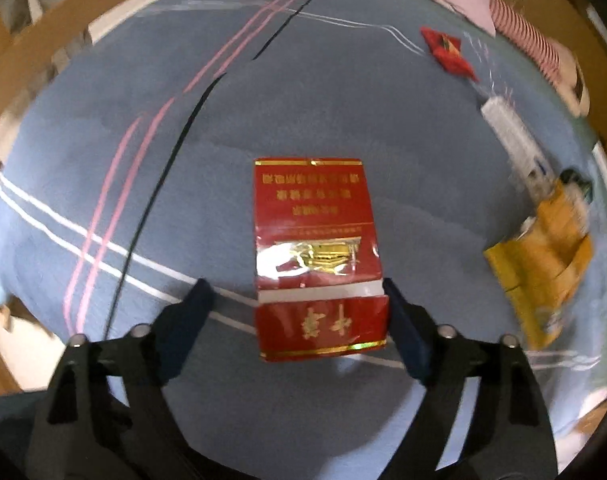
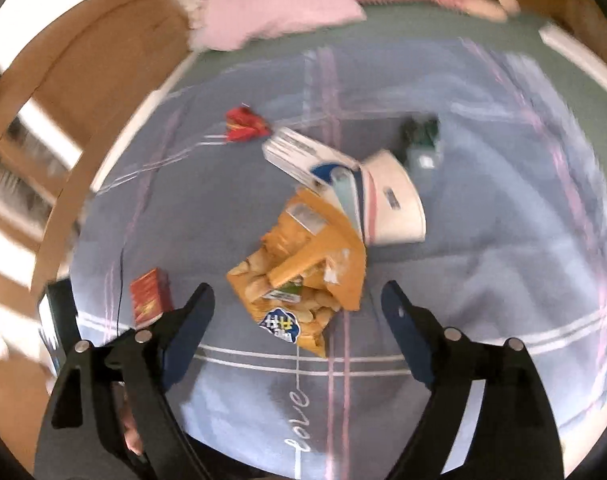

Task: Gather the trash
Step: 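Grasp the orange snack bag with the right gripper and lift it, then carry the red box and orange bag to the wastebasket and open both grippers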

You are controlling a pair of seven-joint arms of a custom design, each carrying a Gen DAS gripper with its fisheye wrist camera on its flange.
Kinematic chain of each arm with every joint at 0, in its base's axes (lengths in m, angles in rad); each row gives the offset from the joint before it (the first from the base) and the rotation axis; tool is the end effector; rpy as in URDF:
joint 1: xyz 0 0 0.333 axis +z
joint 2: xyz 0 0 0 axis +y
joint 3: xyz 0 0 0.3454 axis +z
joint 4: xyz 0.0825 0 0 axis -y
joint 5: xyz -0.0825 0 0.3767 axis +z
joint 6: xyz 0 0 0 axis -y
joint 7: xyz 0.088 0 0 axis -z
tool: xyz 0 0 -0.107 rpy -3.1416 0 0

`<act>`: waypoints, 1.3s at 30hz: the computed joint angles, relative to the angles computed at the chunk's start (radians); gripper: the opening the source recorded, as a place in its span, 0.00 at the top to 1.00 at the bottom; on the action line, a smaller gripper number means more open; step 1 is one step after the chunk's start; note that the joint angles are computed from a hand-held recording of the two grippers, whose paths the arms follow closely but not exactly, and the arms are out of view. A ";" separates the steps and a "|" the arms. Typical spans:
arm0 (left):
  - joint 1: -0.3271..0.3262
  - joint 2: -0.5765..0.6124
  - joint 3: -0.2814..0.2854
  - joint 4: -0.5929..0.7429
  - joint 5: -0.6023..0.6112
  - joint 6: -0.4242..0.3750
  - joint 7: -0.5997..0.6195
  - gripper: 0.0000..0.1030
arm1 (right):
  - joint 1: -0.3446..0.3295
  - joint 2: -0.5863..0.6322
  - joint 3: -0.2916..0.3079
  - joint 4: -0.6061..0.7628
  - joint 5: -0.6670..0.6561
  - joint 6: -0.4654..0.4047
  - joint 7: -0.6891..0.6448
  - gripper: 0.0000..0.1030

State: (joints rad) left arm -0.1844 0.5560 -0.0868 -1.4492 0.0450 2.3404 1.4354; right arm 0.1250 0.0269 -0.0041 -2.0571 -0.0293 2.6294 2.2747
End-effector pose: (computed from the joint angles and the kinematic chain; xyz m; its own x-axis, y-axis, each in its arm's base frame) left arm 0.7235 -0.1858 0.4282 -0.1484 -0.9877 0.0495 -0.9367 0.1243 -0.3273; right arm 0.5868 0.0720 0.5171 -0.4444 -0.8383 -0.3160 -0.7317 0.5431 -0.4118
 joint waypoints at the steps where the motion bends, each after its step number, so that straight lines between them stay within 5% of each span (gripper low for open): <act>1: -0.009 -0.002 0.010 -0.004 0.021 0.006 -0.003 0.35 | -0.002 0.024 -0.002 0.026 0.013 -0.029 0.020 0.19; 2: -0.011 -0.003 0.013 -0.008 0.028 0.018 -0.006 0.43 | -0.004 0.041 -0.003 0.043 0.022 -0.046 0.039 0.18; 7: 0.056 -0.030 -0.036 -0.053 -0.094 0.067 0.053 0.44 | -0.008 0.148 0.005 0.129 0.093 -0.057 0.153 0.18; 11: 0.054 -0.044 -0.025 -0.078 -0.108 0.096 0.057 0.44 | 0.044 0.201 -0.029 0.199 -0.124 -0.096 0.300 0.08; 14: 0.047 -0.054 -0.020 -0.095 -0.099 0.120 0.062 0.44 | 0.052 0.250 -0.017 0.260 -0.190 -0.167 0.272 0.08; 16: 0.049 -0.067 -0.027 -0.117 -0.106 0.160 0.078 0.44 | 0.042 0.254 -0.004 0.251 -0.184 -0.161 0.216 0.28; 21: 0.053 -0.099 -0.043 -0.168 -0.129 0.247 0.135 0.44 | 0.025 0.172 0.003 0.146 -0.152 -0.071 0.174 0.48; 28: 0.021 -0.145 -0.027 -0.239 -0.092 0.359 0.176 0.44 | 0.044 -0.010 -0.015 -0.006 -0.394 -0.034 0.341 0.48; 35: 0.023 -0.197 -0.043 -0.324 -0.091 0.424 0.274 0.44 | 0.021 -0.130 0.017 -0.121 -0.413 -0.052 0.399 0.48; 39: -0.007 -0.215 -0.002 -0.357 -0.018 0.451 0.245 0.44 | -0.036 -0.215 0.057 -0.198 -0.565 0.014 0.609 0.48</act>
